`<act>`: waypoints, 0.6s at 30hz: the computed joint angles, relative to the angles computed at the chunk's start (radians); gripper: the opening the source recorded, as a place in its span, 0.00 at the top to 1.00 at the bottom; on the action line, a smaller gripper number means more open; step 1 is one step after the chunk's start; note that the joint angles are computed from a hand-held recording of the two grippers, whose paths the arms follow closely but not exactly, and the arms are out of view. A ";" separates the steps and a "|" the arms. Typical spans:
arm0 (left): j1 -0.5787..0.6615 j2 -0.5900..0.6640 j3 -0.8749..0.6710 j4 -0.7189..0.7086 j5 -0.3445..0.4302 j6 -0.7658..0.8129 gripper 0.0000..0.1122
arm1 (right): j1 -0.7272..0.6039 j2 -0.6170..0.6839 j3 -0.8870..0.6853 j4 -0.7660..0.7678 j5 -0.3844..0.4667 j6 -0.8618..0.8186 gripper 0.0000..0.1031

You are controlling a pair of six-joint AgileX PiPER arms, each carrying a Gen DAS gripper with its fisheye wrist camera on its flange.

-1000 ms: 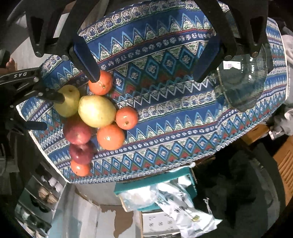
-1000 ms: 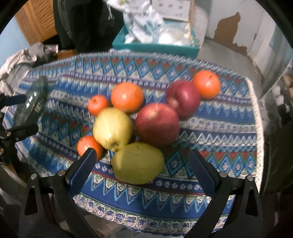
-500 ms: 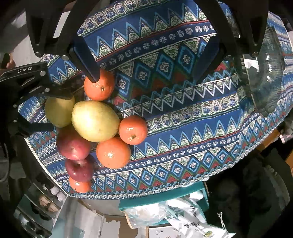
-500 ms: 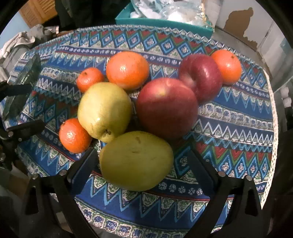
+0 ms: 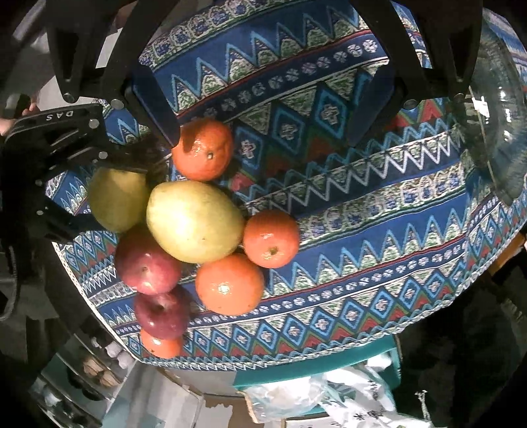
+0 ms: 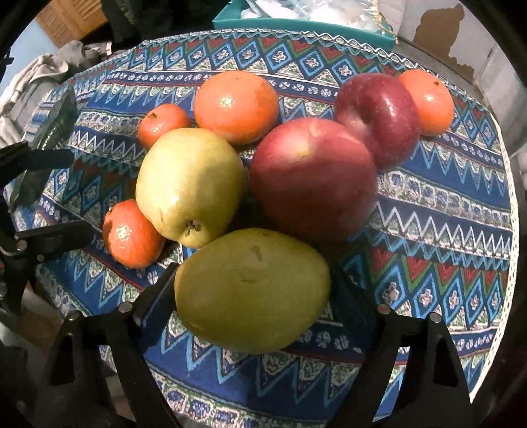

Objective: Organize fruits
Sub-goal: 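Move the right tool toward the green pear while the left tool approaches a tangerine, then close the left tool on the tangerine while the right tool straddles the green pear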

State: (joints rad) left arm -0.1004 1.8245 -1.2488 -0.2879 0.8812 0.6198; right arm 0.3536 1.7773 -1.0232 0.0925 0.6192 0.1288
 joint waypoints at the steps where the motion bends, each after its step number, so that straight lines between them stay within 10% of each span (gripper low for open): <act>1: -0.006 0.006 -0.002 0.000 0.001 -0.002 0.09 | 0.003 -0.015 0.012 -0.015 -0.002 0.020 0.16; 13: -0.062 0.065 -0.005 -0.041 0.003 -0.018 0.11 | -0.074 -0.180 0.138 -0.123 -0.034 0.174 0.16; 18: -0.087 0.092 -0.010 -0.030 0.008 -0.035 0.32 | -0.108 -0.220 0.158 -0.112 -0.043 0.156 0.16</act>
State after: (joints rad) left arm -0.1870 1.9169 -1.2593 -0.3184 0.8893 0.5843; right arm 0.2456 1.5570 -0.8656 -0.0196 0.5765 0.2847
